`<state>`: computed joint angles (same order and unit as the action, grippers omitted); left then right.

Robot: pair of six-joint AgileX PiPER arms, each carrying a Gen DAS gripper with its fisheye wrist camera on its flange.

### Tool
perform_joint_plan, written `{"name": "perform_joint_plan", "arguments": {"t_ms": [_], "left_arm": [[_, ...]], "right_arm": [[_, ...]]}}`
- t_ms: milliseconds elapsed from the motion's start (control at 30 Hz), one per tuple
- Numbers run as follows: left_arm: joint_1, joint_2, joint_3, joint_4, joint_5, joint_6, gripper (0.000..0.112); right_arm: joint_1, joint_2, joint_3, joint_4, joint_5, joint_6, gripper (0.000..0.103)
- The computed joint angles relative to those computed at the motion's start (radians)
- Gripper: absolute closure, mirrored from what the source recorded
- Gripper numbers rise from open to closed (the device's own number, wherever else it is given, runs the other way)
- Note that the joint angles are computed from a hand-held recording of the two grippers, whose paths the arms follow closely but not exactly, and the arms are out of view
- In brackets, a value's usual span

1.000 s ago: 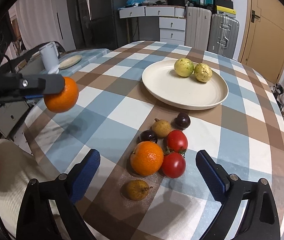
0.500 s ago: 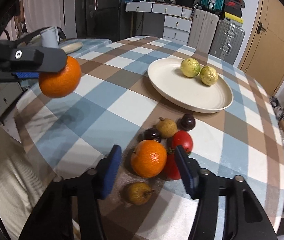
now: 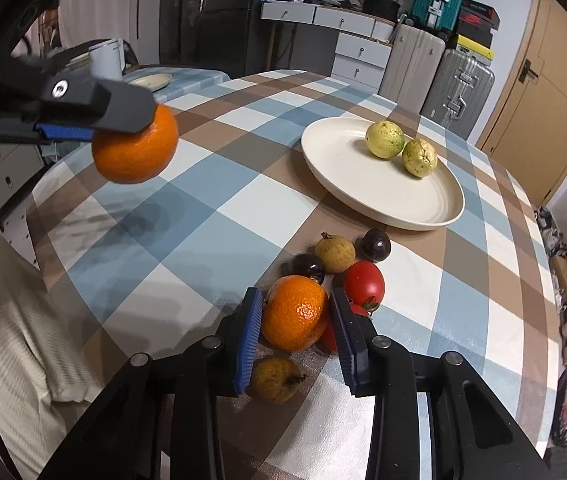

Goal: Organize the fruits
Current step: 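Carry both oranges over the white plate beside the guavas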

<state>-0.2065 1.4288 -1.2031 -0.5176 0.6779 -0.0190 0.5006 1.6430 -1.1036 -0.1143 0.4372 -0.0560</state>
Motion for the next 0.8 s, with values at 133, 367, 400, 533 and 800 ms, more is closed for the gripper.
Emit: {"name": "perform_joint_plan", "arguments": {"t_ms": [133, 367, 400, 533, 800], "left_arm": [[0.002, 0.000, 0.005, -0.004, -0.002, 0.004, 0.075], [0.000, 0.005, 0.009, 0.003, -0.003, -0.001, 0.075], [-0.001, 0.005, 0.010, 0.003, -0.002, -0.001, 0.075], [-0.005, 0.012, 0.003, 0.007, 0.000, -0.006, 0.075], [-0.031, 0.028, -0.024, 0.086, 0.005, -0.073, 0.075]], "right_arm": [[-0.040, -0.001, -0.013, 0.151, 0.013, -0.111, 0.068], [-0.094, -0.003, -0.025, 0.367, 0.038, -0.262, 0.068], [-0.104, -0.003, -0.026, 0.405, 0.044, -0.289, 0.068], [-0.144, -0.001, -0.030, 0.528, 0.071, -0.364, 0.068], [-0.225, -0.006, -0.041, 0.763, 0.126, -0.505, 0.068]]}}
